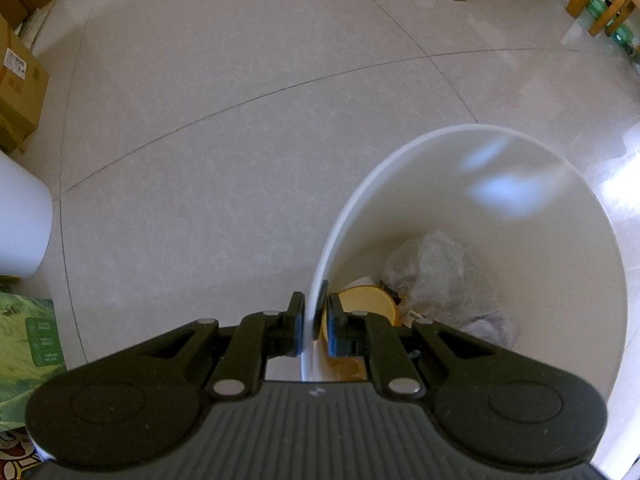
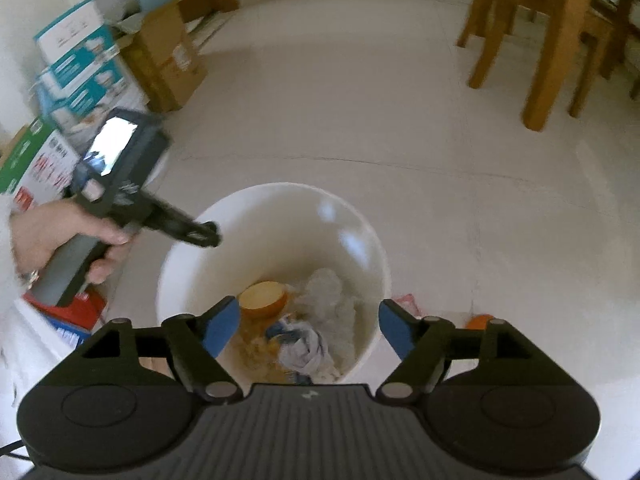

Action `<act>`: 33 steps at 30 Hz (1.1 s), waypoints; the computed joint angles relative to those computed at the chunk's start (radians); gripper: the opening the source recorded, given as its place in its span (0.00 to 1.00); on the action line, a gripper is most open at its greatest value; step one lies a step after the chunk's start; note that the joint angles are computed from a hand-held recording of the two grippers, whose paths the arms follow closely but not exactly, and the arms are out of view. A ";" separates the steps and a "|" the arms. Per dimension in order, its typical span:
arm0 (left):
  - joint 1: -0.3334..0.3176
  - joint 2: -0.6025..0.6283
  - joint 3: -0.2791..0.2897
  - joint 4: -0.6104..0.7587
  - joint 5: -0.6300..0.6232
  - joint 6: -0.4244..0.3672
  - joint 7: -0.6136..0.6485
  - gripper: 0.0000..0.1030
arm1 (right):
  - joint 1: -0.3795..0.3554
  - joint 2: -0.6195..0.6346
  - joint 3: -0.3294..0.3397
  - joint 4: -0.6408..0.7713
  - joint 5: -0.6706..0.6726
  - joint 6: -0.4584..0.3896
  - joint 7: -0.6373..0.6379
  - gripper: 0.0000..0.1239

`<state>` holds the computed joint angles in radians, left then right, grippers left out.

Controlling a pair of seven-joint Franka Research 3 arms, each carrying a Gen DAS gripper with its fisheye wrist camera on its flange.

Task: Organize objects
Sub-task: 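Open the right gripper to drop the paper into the bin, then move the right gripper to the whole orange and grasp it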

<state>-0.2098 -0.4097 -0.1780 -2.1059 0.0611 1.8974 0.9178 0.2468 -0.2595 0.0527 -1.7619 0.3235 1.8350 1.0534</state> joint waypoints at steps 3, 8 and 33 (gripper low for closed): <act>0.000 -0.002 0.003 -0.002 -0.002 0.000 0.003 0.09 | -0.018 -0.002 -0.010 -0.024 -0.006 0.044 0.023 0.66; 0.001 -0.001 0.002 0.000 0.000 -0.002 0.007 0.09 | -0.058 -0.011 -0.035 -0.101 -0.009 0.192 0.044 0.70; -0.009 0.007 -0.011 0.003 0.034 -0.008 0.021 0.09 | -0.136 0.348 -0.071 -0.353 -0.259 0.760 0.297 0.70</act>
<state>-0.2185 -0.4031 -0.1888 -2.1031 0.0953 1.8897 0.9391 0.1110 0.0882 -0.0179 -2.1146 0.0646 2.5947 1.3504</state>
